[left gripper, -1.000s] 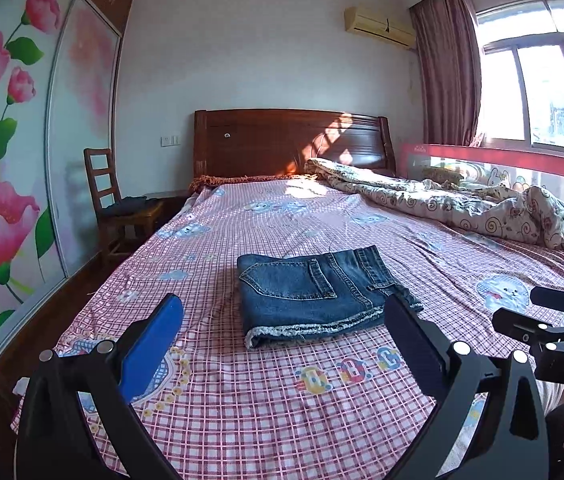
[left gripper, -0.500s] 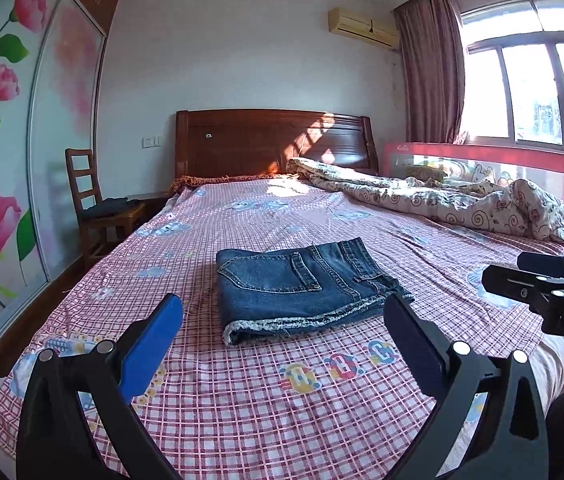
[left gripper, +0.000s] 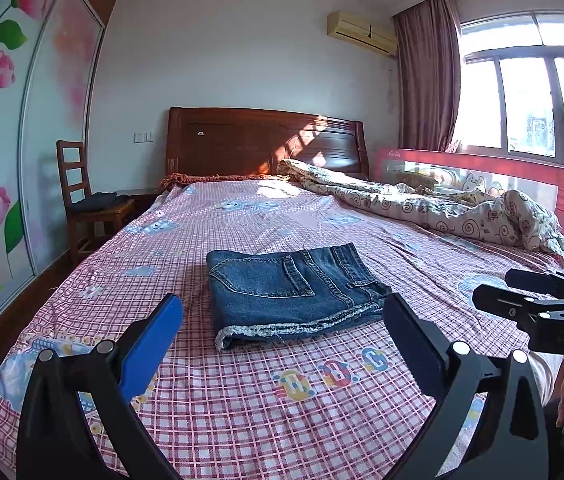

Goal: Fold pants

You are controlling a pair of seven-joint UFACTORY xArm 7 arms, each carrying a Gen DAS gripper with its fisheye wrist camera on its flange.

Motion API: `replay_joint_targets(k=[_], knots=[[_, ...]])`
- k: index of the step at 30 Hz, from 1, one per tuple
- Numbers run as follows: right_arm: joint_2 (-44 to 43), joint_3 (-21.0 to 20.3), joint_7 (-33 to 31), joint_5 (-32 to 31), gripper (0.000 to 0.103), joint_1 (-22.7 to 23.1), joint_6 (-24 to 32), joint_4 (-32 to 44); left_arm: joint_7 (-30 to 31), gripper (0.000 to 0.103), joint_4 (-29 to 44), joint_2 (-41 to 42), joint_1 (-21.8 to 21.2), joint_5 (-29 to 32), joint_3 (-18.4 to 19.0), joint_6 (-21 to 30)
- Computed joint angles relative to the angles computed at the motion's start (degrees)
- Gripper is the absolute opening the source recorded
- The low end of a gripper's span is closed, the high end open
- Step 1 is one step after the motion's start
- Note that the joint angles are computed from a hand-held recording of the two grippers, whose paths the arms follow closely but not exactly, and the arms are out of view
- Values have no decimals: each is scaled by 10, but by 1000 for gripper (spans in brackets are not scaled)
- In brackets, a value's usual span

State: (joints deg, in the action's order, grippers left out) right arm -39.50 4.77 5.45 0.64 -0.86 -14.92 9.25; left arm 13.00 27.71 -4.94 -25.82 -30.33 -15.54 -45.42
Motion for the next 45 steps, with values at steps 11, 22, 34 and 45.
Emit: replay_joint_targets(k=[11, 22, 34, 45], knots=[[7, -21, -2, -4, 86, 14, 4, 2, 5, 100, 0, 0, 1, -4, 0, 5], [12, -31, -5, -4, 86, 21, 4, 4, 5, 100, 1, 1, 2, -2, 0, 10], [13, -40, -8, -4, 86, 30, 9, 4, 10, 100, 0, 0, 0, -10, -1, 15], [15, -51, -12, -5, 86, 38, 10, 5, 16, 100, 2, 1, -1, -18, -3, 19]])
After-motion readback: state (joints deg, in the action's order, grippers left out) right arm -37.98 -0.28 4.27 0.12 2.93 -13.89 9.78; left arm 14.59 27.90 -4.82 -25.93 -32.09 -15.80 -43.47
